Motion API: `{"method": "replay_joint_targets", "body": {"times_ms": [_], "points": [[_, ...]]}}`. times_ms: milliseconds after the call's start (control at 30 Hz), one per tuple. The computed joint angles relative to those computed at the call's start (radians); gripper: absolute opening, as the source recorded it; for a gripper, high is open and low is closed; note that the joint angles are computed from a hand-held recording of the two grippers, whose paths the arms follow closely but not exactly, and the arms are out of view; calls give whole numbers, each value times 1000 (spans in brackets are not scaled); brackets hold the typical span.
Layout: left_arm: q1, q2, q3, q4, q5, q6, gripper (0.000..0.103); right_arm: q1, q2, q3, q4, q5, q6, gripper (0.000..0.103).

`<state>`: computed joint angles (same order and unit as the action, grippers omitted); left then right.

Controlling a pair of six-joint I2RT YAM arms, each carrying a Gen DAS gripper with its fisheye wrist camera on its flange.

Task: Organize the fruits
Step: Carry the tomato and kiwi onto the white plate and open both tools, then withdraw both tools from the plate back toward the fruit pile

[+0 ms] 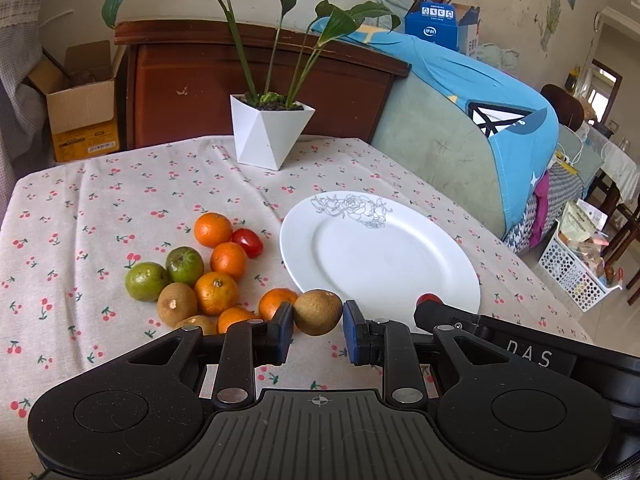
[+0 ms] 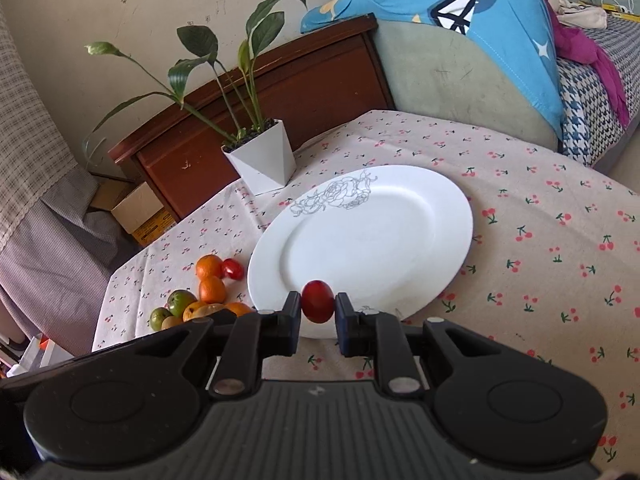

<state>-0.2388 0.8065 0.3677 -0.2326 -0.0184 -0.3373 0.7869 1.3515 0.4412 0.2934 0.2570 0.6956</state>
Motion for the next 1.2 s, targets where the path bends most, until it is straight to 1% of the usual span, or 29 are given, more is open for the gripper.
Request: {"method": "replay_joint_targets", "body": {"times_ms": [233, 300, 367, 500, 533, 567, 600, 733, 800, 900, 1200], "points": [[-27, 156, 21, 130, 16, -4, 24, -33, 38, 9, 8, 3, 38, 18], [-24, 198, 26, 159, 25, -5, 24, -39, 44, 8, 8, 3, 50, 21], [-20, 230, 31, 178, 37, -5, 24, -45, 45, 5, 12, 1, 63, 22], [-24, 230, 36, 183, 27, -11, 29, -47, 35, -4, 17, 10, 76, 22], [-24, 225, 39, 177, 22, -14, 32, -50, 31, -4, 15, 11, 80, 22], [-23, 220, 43, 168, 15, -19, 39, -51, 30, -5, 14, 10, 83, 23], [-18, 207, 41, 164, 12, -24, 44, -52, 30, -5, 14, 7, 85, 24], [-2, 161, 40, 129, 15, -23, 46, -43, 35, 0, 14, 1, 83, 26], [-4, 130, 37, 101, -2, -14, 51, -41, 34, 0, 17, -8, 76, 26], [6, 83, 35, 52, -20, -4, 54, -34, 33, -1, 25, -15, 69, 28], [122, -32, 30, -94, -2, 19, 57, -11, 45, 4, 41, -46, 47, 29]]}}
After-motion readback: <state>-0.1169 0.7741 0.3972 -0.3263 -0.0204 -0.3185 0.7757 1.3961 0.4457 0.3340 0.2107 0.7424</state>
